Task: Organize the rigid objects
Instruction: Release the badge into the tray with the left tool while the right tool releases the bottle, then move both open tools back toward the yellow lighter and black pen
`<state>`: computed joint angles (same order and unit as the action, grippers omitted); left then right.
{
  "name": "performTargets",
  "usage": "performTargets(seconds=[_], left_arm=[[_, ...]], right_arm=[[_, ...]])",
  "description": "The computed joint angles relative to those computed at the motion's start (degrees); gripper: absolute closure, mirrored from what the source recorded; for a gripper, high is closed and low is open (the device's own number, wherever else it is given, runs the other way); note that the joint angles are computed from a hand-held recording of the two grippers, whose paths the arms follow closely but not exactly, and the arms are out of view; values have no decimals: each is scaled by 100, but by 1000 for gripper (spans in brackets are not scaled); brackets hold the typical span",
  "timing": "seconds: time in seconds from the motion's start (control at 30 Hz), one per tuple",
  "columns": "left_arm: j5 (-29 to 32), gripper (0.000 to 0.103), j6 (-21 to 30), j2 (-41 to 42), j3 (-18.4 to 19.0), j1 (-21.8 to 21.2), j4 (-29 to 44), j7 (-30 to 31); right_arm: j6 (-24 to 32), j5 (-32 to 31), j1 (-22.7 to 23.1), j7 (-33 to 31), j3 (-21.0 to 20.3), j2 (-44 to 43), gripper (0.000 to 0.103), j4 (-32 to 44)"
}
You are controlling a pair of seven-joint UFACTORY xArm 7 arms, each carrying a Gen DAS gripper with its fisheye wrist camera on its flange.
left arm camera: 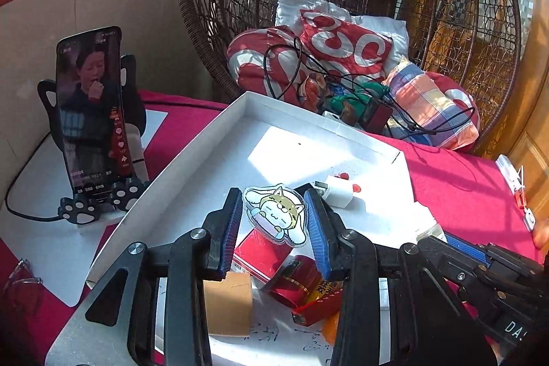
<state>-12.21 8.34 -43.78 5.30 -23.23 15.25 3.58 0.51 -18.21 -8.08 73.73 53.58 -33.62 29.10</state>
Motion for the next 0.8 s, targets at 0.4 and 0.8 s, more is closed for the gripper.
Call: performTargets(seconds=[0.4, 0.8], left_arm=[[141, 0, 382, -2211, -790, 418, -1040, -1530], [516, 0, 1449, -4038, -1450, -1058, -1310, -2246]], right_arm=[[-21, 550, 661, 805, 203, -1835, 0, -1024], [4087, -69, 3513, 1922, 255, -5634, 0, -1778]])
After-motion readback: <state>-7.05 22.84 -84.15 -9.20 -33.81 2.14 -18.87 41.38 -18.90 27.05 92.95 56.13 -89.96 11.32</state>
